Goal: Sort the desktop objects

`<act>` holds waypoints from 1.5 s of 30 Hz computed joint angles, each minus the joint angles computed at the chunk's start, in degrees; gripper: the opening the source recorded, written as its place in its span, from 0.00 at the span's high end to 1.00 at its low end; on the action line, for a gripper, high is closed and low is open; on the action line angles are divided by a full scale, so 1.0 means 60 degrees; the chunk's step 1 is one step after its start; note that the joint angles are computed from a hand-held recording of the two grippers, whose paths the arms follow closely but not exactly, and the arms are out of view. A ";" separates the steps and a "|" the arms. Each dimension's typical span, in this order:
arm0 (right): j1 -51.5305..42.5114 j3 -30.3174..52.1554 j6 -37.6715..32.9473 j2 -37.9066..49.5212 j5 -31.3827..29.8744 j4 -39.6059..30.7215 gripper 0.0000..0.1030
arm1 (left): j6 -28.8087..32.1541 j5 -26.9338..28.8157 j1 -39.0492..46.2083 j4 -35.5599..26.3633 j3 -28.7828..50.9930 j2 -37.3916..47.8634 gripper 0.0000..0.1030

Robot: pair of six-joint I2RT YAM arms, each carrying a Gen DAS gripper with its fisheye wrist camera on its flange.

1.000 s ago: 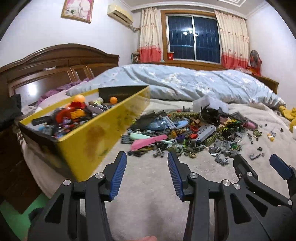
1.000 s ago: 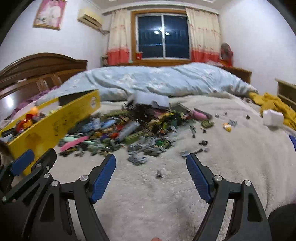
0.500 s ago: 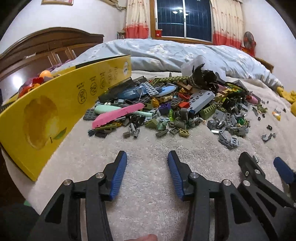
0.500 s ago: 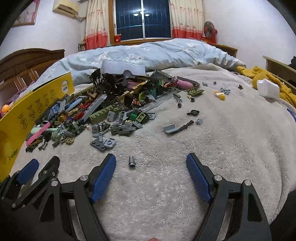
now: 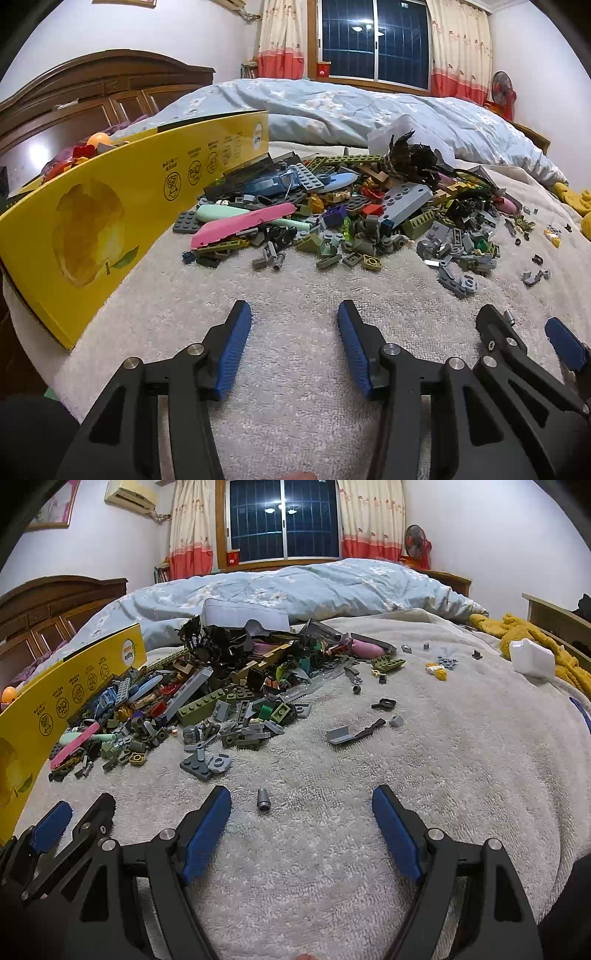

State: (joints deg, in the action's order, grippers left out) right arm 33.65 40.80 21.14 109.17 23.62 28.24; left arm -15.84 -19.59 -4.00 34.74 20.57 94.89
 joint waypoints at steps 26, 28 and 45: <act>0.0073 -0.0008 -0.0099 -0.0030 0.0112 0.0011 0.22 | 0.0054 -0.0083 -0.0031 0.0070 -0.0110 -0.0097 0.51; 0.0066 -0.0023 -0.0120 -0.0053 0.0108 0.0014 0.22 | 0.0058 -0.0107 -0.0052 0.0080 -0.0136 -0.0116 0.51; 0.0160 -0.0300 -0.0030 -0.0180 0.0353 0.0182 0.22 | 0.0163 -0.0383 -0.0331 0.0063 -0.0331 -0.0289 0.50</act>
State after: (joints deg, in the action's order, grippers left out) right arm 34.60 39.00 20.96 108.09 25.74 29.33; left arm -14.87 -21.89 -5.99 35.12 18.59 93.16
